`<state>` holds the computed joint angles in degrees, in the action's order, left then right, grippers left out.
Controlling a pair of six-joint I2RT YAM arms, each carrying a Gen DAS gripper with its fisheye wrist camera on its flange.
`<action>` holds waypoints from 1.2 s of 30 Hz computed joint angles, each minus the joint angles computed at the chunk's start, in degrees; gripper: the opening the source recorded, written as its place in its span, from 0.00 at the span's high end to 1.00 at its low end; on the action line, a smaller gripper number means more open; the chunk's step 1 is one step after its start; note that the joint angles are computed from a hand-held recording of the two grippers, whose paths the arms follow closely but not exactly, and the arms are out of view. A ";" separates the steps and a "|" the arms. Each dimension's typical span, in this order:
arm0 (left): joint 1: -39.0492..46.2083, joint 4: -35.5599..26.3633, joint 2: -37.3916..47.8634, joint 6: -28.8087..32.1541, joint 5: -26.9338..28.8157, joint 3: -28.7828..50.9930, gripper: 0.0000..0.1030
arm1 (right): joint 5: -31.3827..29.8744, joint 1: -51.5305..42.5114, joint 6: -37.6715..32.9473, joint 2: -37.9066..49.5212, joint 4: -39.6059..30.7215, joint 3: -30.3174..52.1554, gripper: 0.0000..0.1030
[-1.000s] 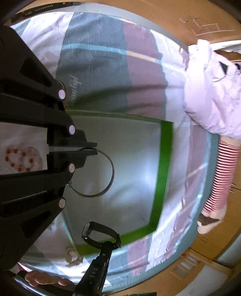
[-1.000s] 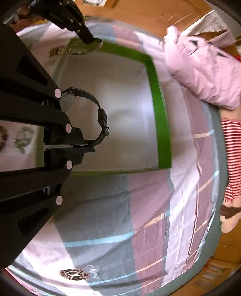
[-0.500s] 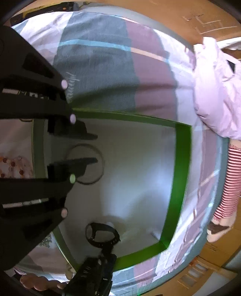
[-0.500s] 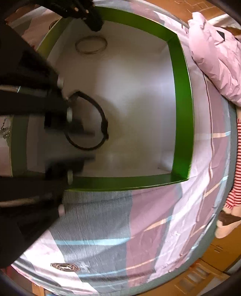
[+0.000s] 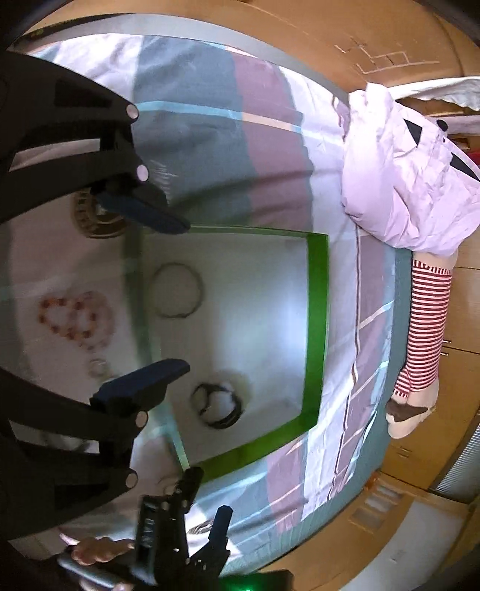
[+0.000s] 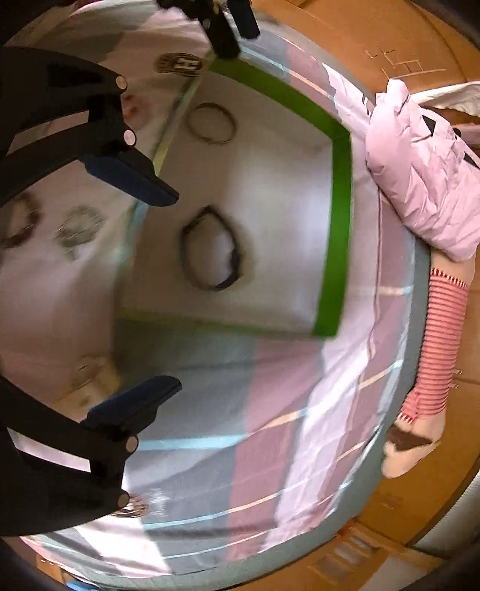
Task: Organize jewelry
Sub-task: 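Grasp red bead bracelet with left tool while right tool grasps wooden bead bracelet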
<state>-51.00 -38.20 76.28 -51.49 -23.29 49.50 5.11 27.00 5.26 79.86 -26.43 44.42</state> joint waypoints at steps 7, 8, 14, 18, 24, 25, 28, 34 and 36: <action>-5.69 -4.55 -1.42 -7.33 -1.97 -4.10 0.29 | -12.57 -8.56 -0.08 -10.16 -6.49 -8.13 0.10; -5.80 -4.11 -1.10 -7.71 -1.16 -4.74 0.29 | -12.66 -7.83 0.36 -10.84 -6.71 -9.15 0.10; -8.92 -1.04 3.38 -8.53 2.51 -6.79 0.43 | -17.10 -0.22 2.87 -7.03 -4.99 -14.75 0.35; -9.79 1.90 5.31 -7.96 5.30 -8.02 0.45 | -15.29 5.05 5.07 -3.16 -3.92 -15.49 0.44; -6.03 9.66 6.71 -5.60 13.18 -11.86 0.68 | -18.88 1.31 4.01 -0.90 -4.23 -14.84 0.80; -5.65 10.28 7.17 -5.44 13.90 -12.10 0.69 | -19.43 1.09 4.00 -0.74 -4.32 -14.81 0.82; -5.68 10.68 8.13 -5.04 14.17 -11.93 0.72 | -18.48 2.68 4.10 -1.01 -4.84 -14.56 0.85; -6.08 10.24 9.44 -4.15 14.20 -11.09 0.75 | -17.07 4.89 5.02 0.22 -5.02 -14.26 0.85; -6.31 10.15 11.29 -4.06 14.21 -9.95 0.77 | -16.89 5.44 5.39 0.62 -5.08 -13.72 0.85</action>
<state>-57.32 -28.04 87.57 -55.55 -9.08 39.55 -11.79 32.44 10.64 80.48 -31.50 30.70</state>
